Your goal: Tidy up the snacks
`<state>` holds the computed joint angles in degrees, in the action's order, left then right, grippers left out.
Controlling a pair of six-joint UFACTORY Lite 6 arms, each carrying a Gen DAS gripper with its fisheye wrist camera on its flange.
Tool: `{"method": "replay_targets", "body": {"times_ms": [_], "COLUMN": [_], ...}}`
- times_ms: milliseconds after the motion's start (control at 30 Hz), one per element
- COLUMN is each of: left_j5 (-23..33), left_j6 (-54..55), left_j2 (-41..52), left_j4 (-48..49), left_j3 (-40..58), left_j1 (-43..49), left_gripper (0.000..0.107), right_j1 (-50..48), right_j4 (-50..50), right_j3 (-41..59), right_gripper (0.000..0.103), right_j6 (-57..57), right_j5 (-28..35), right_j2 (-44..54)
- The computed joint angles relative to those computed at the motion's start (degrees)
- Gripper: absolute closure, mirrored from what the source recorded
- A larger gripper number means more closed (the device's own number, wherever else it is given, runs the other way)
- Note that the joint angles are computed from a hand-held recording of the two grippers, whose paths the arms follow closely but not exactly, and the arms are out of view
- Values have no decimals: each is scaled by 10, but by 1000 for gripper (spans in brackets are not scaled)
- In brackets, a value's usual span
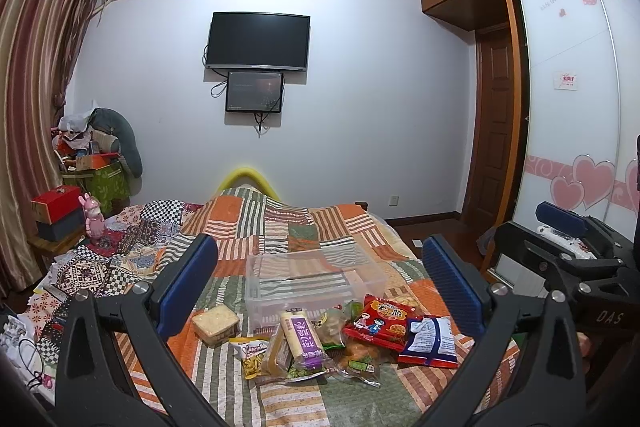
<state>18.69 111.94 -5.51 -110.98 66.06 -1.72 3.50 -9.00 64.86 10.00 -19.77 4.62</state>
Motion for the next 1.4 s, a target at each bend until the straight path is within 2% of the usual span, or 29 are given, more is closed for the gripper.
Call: {"method": "replay_targets", "body": {"times_ms": [667,900,967,1033,1100,1233,1400], "left_j5": [3,5,-3,-11,-18,-20,-17], "left_j6": [-2,-25,-9,-6,-43,-146,-330], "left_j2": [10,37,47,61,83,140,235], "left_j4": [5,43,34,38,80,185,385], "left_j3": [5,25,29,37,55,101,183], "left_j1": [0,-1,-4,-7,-8,-3,2], "left_gripper": [4,4,6,16,23,31,36], "right_j1": [-8,-18,-23,-25,-31,-46,-72], "right_j4": [-3,-77,-103,-117,-127,-185,-268], "right_j3": [2,28,39,44,56,80,114], "right_gripper": [0,0,2,7,14,15,19], "right_j6": [2,77,103,114,120,177,264], "right_j5": [-10,-1,4,8,20,38,71], "right_j2": [15,50,64,74,93,126,168]}}
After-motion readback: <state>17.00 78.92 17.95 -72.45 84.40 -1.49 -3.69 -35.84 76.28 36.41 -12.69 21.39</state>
